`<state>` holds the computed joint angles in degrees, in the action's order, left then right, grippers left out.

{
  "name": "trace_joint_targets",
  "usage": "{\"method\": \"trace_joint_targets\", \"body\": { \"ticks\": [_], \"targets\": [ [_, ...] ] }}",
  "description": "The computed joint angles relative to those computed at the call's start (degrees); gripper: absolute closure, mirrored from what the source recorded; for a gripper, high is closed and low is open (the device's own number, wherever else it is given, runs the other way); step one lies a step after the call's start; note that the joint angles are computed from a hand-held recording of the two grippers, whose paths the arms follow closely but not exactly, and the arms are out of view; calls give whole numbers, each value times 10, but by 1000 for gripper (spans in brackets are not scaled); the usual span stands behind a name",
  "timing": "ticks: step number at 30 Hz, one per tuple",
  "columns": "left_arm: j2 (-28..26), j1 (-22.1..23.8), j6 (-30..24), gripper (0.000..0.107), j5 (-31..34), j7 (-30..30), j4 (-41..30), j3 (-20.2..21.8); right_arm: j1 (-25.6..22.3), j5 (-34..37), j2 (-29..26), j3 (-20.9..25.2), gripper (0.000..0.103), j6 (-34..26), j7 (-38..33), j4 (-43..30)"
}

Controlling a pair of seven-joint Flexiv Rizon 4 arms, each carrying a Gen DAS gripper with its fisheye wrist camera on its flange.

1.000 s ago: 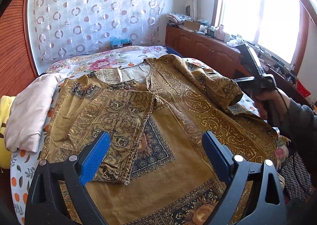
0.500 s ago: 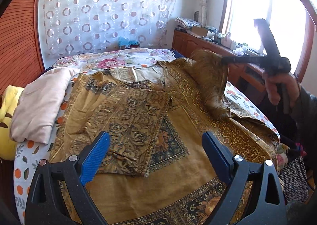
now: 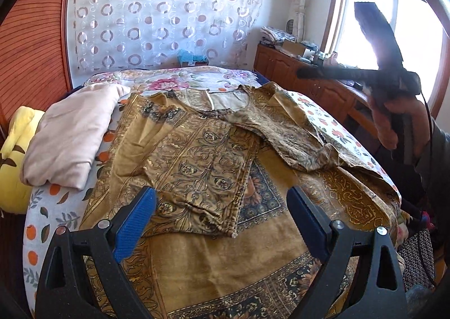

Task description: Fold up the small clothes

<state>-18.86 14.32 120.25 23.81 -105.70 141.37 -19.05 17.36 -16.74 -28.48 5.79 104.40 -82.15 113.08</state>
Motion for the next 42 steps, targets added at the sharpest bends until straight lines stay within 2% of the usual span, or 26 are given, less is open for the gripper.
{"method": "trace_joint_targets", "body": {
  "ticks": [2,5,12,14,19,20,21,23,26,30,32,33,36,38,39,40,41,42],
  "targets": [
    [-3,3,1,12,1,-2,0,-2,32,15,7,-42,55,-3,-3,23],
    [-7,8,0,12,4,-1,-1,-3,23,20,12,-43,55,-8,-8,52],
    [-23,7,-15,12,-11,11,-7,-3,92,83,38,-128,55,24,-35,157],
    [-26,-2,-20,12,-22,20,-9,5,96,99,38,-131,55,37,-49,171],
    [-35,-34,-31,12,-58,46,-12,28,168,162,48,-192,57,36,-87,198],
    [-38,-35,-33,12,-62,50,-13,28,169,166,47,-192,69,35,-91,198],
    [-40,-38,-33,12,-66,53,-11,30,167,168,50,-189,74,31,-94,199],
    [-42,-47,-41,12,-79,62,-12,36,161,173,54,-183,98,37,-98,204],
    [-46,-43,-50,12,-87,69,-13,28,170,191,68,-192,98,41,-103,216],
    [-47,-32,-64,12,-96,74,-14,14,136,188,71,-161,98,37,-99,215],
    [-47,-29,-78,12,-104,76,-15,8,102,176,73,-127,98,46,-95,216],
    [-46,-40,-77,12,-111,81,-16,16,97,176,76,-121,98,51,-95,217],
    [-42,-78,-84,12,-136,97,-19,45,77,175,81,-99,87,72,-95,221],
    [-39,-113,-90,12,-157,112,-21,72,56,169,82,-81,74,83,-93,219],
    [-39,-131,-94,12,-167,120,-22,86,68,179,80,-90,69,88,-97,216],
    [-38,-155,-98,12,-182,131,-24,106,89,194,76,-107,58,90,-104,210],
    [-37,-175,-100,12,-194,140,-25,121,109,211,70,-125,51,91,-111,202],
    [-38,-179,-99,12,-200,146,-25,123,117,219,60,-132,50,93,-112,191]
  ]
}}
